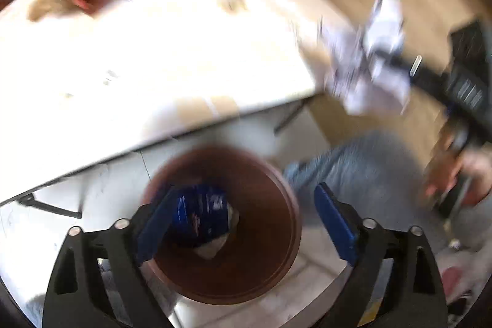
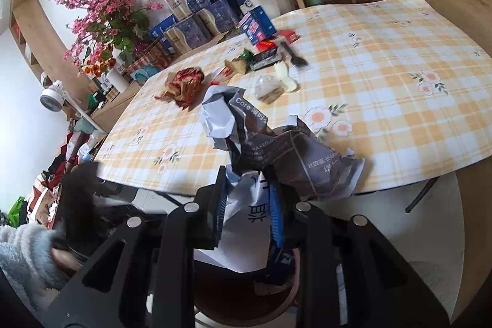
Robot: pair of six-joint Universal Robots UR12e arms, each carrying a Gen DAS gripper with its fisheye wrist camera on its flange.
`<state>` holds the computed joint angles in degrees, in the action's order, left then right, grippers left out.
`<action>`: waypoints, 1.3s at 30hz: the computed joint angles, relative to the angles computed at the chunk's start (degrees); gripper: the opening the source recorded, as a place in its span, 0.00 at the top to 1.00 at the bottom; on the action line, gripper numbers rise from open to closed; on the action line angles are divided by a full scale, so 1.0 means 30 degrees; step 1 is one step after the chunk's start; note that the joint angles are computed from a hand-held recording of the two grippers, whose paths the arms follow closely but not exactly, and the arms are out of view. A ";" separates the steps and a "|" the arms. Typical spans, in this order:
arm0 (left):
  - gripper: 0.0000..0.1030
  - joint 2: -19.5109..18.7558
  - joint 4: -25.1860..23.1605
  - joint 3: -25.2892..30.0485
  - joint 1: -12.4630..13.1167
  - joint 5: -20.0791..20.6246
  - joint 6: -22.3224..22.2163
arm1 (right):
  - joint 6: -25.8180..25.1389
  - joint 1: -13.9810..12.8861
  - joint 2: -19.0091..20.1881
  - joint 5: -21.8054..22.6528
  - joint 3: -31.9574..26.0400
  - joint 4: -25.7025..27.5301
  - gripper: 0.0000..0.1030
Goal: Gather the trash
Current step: 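Carry the blue box to the bin and open the left gripper while the right carries the paper, then lower the grey paper into the bin and open the right gripper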
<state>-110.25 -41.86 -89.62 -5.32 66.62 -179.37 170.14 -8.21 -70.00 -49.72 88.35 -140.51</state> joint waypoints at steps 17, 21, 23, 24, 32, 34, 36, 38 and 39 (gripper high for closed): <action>0.06 0.3032 0.9535 -0.4125 -0.0066 0.7735 -0.2436 | -0.3906 0.1443 -0.0464 -0.0461 0.0892 0.4151 0.73; 0.06 0.3251 1.0548 -0.4889 -0.0254 0.8698 -0.2514 | -0.5175 0.1752 -0.0577 -0.0711 0.0965 0.5111 0.73; 0.06 0.3344 1.0783 -0.5178 -0.0308 0.9051 -0.2698 | -0.5926 0.1919 -0.0629 -0.0894 0.0934 0.5799 0.73; 0.06 0.3370 1.0891 -0.5268 -0.0295 0.9179 -0.2909 | -0.6306 0.1975 -0.0667 -0.0903 0.0923 0.6208 0.73; 0.06 0.3334 1.0215 -0.5273 0.0018 0.8890 -0.4076 | -0.7607 0.2384 -0.0669 -0.1723 0.0755 0.7931 0.73; 0.06 0.3306 0.9921 -0.5230 0.0054 0.8759 -0.4155 | -0.6803 0.2364 -0.0528 -0.2108 0.0676 0.7902 0.72; 0.06 0.3290 0.9649 -0.5191 0.0076 0.8649 -0.4200 | -0.6034 0.2378 -0.0481 -0.2542 0.0704 0.7645 0.70; 0.06 0.3279 0.9447 -0.5165 0.0051 0.8674 -0.4188 | -0.5651 0.2308 -0.0581 -0.2469 0.0864 0.7302 0.64; 0.06 0.3263 0.9374 -0.5129 0.0042 0.8702 -0.4169 | -0.5606 0.2283 -0.0607 -0.2429 0.0906 0.7125 0.64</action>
<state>-100.47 -13.74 -105.01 -5.19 92.73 -191.87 153.33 -1.37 -71.82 -57.00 91.07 -119.14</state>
